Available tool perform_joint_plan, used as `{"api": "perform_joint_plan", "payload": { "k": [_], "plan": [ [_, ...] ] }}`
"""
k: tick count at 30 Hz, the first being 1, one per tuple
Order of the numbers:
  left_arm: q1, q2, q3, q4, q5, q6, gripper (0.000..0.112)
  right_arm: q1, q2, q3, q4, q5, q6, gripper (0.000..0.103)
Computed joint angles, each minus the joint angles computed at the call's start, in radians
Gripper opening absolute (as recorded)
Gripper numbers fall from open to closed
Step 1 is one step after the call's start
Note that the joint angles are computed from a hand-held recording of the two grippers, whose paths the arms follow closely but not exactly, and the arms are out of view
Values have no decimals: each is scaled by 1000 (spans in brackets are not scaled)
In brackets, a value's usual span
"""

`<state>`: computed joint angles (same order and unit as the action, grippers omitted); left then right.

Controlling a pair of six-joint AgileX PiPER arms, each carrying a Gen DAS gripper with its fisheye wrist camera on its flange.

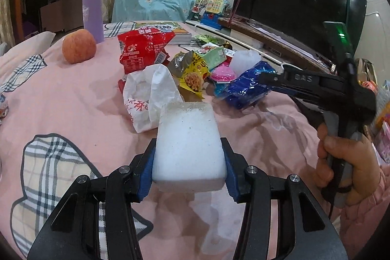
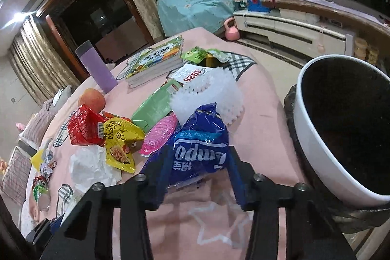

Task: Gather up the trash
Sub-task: 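Carry both items over the bin and open both grippers to drop them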

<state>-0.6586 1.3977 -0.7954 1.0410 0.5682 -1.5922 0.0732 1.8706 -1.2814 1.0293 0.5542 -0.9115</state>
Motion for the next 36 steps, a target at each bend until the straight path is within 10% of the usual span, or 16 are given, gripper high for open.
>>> {"api": "perform_joint_plan", "payload": {
  "k": [7,36],
  "plan": [
    [-42,4,-23,6,-1,5,48,-58,-101,139,144,32,-172,2],
    [-111,362,-598,-264,-45,480,48,-459,-218,141,132,61,-258,2]
  ]
}}
